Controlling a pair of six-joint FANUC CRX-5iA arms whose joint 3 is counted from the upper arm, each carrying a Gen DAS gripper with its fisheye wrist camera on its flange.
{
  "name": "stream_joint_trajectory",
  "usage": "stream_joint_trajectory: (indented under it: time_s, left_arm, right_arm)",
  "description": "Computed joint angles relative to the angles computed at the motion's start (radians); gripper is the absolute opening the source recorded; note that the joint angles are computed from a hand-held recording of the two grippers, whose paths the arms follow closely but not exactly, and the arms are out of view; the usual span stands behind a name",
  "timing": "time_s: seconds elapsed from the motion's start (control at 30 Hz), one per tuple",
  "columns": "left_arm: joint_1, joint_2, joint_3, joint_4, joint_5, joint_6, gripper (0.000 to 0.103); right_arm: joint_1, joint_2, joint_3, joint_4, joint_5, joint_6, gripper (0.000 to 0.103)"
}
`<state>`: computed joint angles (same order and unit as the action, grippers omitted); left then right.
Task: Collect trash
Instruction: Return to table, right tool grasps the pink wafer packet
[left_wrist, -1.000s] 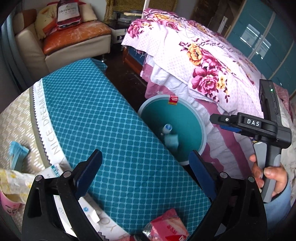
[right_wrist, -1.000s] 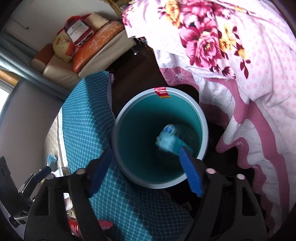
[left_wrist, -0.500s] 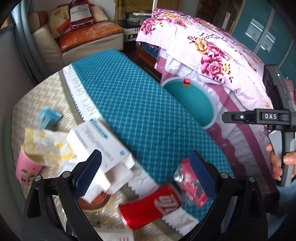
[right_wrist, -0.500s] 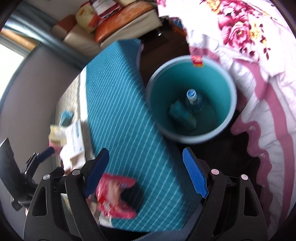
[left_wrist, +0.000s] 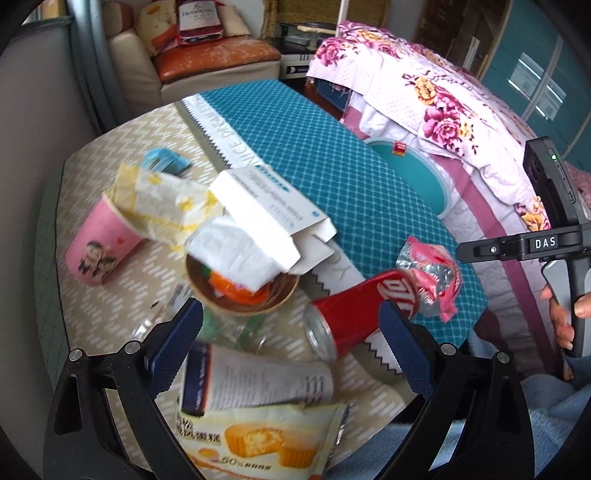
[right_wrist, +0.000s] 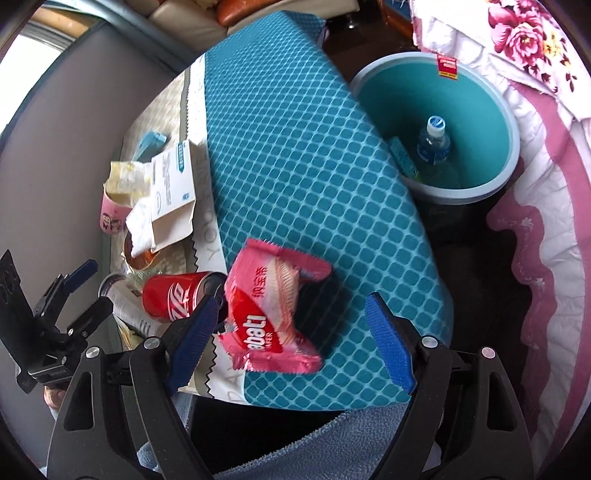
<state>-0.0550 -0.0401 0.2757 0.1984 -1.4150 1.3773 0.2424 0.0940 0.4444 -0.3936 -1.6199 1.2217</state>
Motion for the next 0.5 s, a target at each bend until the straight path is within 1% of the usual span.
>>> stream_joint_trajectory:
  time_s: [0.13, 0.33, 0.5]
  left_arm:
    - [0.063, -0.066, -0.085, 0.028, 0.006, 0.005, 0.096]
    - [0.144, -0.110, -0.152, 0.053, -0.016, 0.031, 0.096]
    - [0.200, -0.169, -0.228, 0.098, -0.019, 0.026, 0.096]
  right_arm:
    - [0.021, 0.005, 0.007, 0.012, -0.014, -0.005, 0.078]
    - [0.073, 0.014, 0.033, 0.065, -0.012, 0.011, 0.078]
    - [0.141, 0.028, 0.081, 0.106, -0.036, 0.097, 0.078]
